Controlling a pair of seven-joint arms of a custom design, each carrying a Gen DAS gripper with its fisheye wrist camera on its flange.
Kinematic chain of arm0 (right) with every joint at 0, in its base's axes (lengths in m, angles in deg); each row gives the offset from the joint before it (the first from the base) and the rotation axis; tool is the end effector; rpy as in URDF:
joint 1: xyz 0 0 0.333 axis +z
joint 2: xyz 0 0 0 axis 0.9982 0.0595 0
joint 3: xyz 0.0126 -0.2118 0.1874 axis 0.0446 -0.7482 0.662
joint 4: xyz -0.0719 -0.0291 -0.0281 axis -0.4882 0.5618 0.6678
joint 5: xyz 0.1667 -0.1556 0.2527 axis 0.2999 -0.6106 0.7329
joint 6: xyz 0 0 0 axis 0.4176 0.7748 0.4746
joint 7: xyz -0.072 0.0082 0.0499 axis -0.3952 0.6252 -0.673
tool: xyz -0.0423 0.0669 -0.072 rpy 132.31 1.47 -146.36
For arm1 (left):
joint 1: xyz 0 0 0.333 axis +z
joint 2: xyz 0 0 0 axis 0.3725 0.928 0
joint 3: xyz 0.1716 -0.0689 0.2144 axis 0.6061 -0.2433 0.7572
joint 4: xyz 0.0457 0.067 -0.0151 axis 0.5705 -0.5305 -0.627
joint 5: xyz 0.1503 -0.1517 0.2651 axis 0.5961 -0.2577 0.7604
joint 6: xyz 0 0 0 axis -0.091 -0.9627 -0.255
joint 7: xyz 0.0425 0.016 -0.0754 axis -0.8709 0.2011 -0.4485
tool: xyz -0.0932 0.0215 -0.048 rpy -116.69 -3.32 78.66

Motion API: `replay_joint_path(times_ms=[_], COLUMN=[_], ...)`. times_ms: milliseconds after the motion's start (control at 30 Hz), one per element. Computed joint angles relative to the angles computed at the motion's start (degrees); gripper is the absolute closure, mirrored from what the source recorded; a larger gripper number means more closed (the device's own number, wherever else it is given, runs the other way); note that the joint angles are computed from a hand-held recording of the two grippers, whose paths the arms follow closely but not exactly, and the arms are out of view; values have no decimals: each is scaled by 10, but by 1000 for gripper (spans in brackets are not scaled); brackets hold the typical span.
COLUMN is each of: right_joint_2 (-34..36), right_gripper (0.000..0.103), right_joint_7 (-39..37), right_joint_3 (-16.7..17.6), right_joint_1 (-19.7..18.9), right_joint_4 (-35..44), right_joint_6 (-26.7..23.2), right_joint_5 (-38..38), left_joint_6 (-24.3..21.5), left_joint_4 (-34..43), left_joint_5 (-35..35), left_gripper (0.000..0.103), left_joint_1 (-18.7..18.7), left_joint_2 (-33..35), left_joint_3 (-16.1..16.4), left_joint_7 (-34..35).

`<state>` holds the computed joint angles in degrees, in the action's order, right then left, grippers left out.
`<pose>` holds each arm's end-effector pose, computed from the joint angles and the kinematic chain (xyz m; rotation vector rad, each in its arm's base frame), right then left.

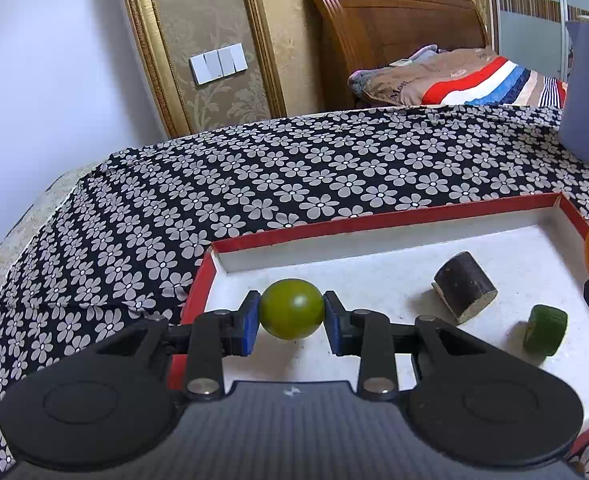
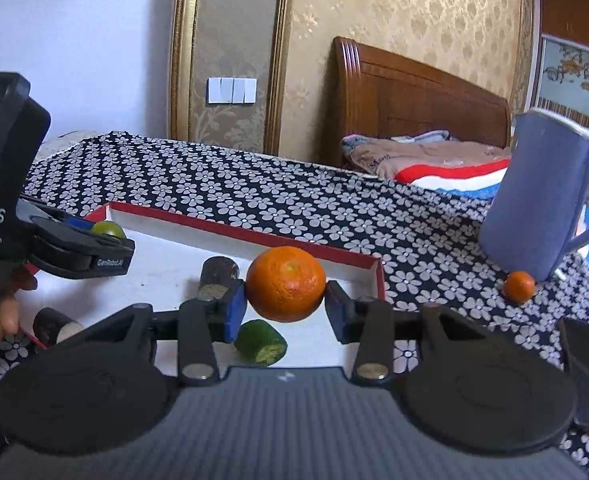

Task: Organize fruits
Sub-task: 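Lift the green tomato and mandarin and carry both over the tray, then open the right tool to drop the orange mandarin into the tray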

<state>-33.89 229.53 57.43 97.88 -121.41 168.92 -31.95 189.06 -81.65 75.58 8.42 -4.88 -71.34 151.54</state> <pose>0.5692 0.1412 0.4439 -1.6521 1.5069 -0.9804 0.6823 -0.1646 0.4301 -1.4136 1.9038 -0.6967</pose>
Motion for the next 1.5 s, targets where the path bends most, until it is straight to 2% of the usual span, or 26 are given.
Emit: replay_joint_path(times_ms=[200, 433, 933, 1067, 1267, 1400, 1433, 1467, 1500], right_joint_2=[21, 46, 96, 102, 120, 133, 135, 136, 138], right_gripper=[63, 63, 63, 63, 63, 63, 58, 50, 49], right_joint_7=[-55, -138, -305, -323, -371, -377, -374, -372, -358], right_joint_3=[-7, -33, -60, -87, -104, -134, -142, -149, -169], right_joint_1=[0, 19, 42, 66, 84, 111, 117, 122, 138], right_joint_4=[16, 35, 57, 60, 73, 81, 81, 81, 81], right_joint_6=[5, 7, 8, 7, 2, -1, 1, 3, 9], right_joint_5=[67, 164, 366, 397, 460, 478, 480, 482, 473], left_joint_6=[-35, -62, -102, -108, -117, -122, -122, -120, -118], left_joint_4=[50, 99, 187, 205, 225, 235, 234, 232, 230], left_joint_5=[-16, -22, -38, -43, -47, -56, -58, -57, -56], left_gripper=[70, 70, 70, 70, 70, 70, 70, 70, 70], left_joint_1=[5, 3, 5, 7, 8, 13, 13, 11, 11], left_joint_2=[30, 63, 119, 130, 141, 146, 146, 145, 144], left_joint_3=[-11, -12, -13, -15, -16, -24, -25, -22, -20], left_joint_7=[15, 19, 28, 31, 35, 45, 45, 42, 41])
